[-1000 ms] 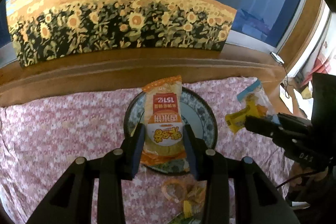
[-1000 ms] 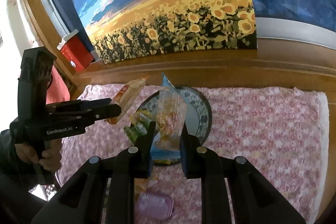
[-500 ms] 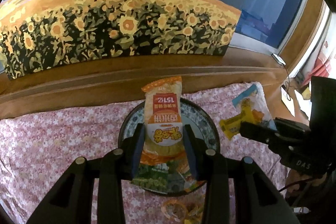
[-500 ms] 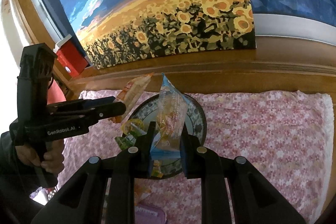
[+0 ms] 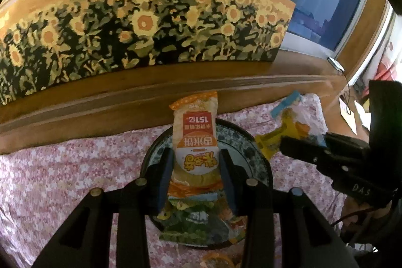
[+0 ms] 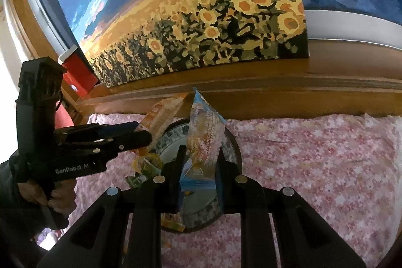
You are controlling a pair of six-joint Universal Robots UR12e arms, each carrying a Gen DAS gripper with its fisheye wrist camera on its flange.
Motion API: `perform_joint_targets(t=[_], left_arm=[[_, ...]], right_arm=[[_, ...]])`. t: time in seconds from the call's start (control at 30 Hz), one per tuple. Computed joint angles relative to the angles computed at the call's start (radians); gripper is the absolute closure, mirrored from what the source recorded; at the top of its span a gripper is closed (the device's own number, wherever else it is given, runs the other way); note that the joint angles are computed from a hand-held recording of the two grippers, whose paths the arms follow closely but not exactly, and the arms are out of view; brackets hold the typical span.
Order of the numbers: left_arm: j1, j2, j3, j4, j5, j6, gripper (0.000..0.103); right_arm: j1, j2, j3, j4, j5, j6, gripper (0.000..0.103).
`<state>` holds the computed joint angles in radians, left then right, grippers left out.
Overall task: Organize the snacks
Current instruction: 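Carry both bags over the plate and lower them onto it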
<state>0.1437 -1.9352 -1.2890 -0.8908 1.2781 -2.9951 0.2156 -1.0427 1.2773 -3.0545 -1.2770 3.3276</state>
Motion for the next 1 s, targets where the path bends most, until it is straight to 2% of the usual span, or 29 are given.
perform_joint_targets(t=[0.4, 0.73, 1.0], left_arm=[[-0.014, -0.031, 0.021, -0.009, 0.001, 0.061, 0.065], [-0.022, -0.055, 0.036, -0.037, -0.003, 0.072, 0.065], [-0.029, -0.069, 0.046, -0.070, -0.002, 0.087, 0.065]], right_arm=[[-0.003, 0.042, -0.060, 0.040, 0.030, 0.012, 0.082], [-0.007, 0.062, -0.091, 0.096, 0.064, 0.021, 0.082], [-0.006, 0.068, -0.082, 0.093, 0.064, 0.043, 0.082]])
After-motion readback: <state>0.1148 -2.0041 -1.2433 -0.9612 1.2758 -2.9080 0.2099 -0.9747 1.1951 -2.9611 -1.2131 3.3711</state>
